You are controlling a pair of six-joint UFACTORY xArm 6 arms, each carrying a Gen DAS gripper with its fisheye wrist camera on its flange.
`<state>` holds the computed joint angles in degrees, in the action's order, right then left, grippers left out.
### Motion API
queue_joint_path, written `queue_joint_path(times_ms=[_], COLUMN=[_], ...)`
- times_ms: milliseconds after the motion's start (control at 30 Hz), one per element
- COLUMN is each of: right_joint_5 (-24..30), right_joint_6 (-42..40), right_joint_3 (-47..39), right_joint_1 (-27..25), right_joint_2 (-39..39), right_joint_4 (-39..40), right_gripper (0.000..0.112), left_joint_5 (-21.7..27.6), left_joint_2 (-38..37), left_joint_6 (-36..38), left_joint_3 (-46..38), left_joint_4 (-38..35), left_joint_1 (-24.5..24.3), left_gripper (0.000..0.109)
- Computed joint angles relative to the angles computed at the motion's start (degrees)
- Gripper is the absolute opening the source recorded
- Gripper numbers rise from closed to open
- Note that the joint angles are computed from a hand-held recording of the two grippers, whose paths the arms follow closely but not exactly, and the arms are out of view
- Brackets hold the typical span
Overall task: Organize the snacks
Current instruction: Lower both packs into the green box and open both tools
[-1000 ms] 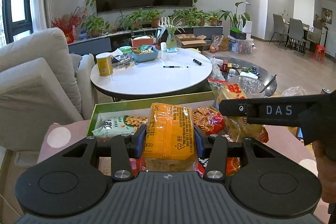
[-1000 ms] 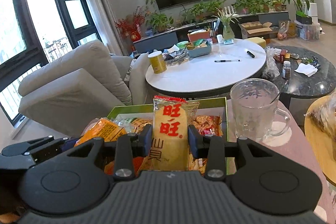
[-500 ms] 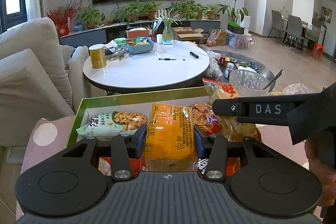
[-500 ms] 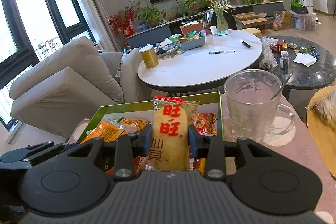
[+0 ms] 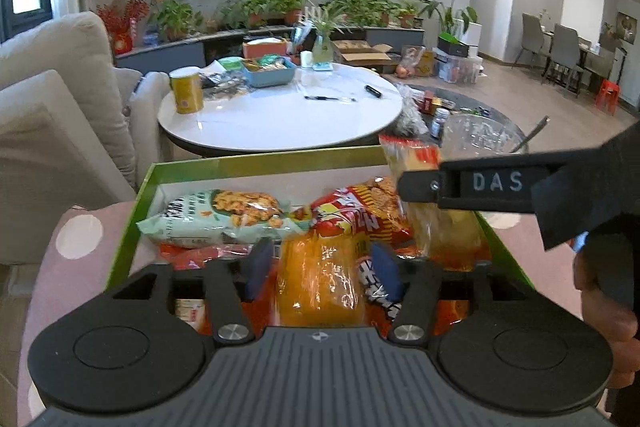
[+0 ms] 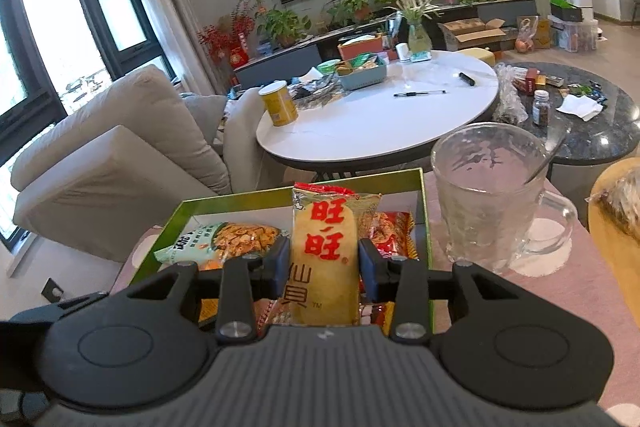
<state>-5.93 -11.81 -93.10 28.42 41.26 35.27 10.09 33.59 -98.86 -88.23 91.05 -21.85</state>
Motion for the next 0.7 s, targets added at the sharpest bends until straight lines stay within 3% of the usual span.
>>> queue_joint_path(times_ms=[167,367,467,567,700], right_joint_5=[0.3,-0.8,-0.9,-1.0,-1.1], right_joint_6=[-10.8,-13.5,-18.5,-15.2,-25.0], right_joint_3=[-0.8,0.8,1.2,3.0,3.8], right_joint_1=[0.8,1.2,1.6,1.6,2.8], right_joint_2=[-0.4,-1.6,-2.3,-3.1,-4.7], right_joint_4=[12.2,15.2,20.8,17.4,27.2], right_gripper=[0.066,0.066,0.066,0.066,0.067], left_joint_5=[2.2,3.7,4.7,5.4,6.6], left_joint_2=[-1.3,-3.3,-4.7,-6.2,-8.9], left_joint_6=[-3.5,-5.9,-7.8,-9.5,-12.2], left_joint_3=[1.1,3.7,5.4,7.2,10.4], left_joint_4=[4.9,6.1,7.1,8.4,10.7], left_joint_1=[-0.6,-0.6,-0.7,-0.9,-1.2], left_gripper=[0.07,0.073,0.077,0.078,0.08])
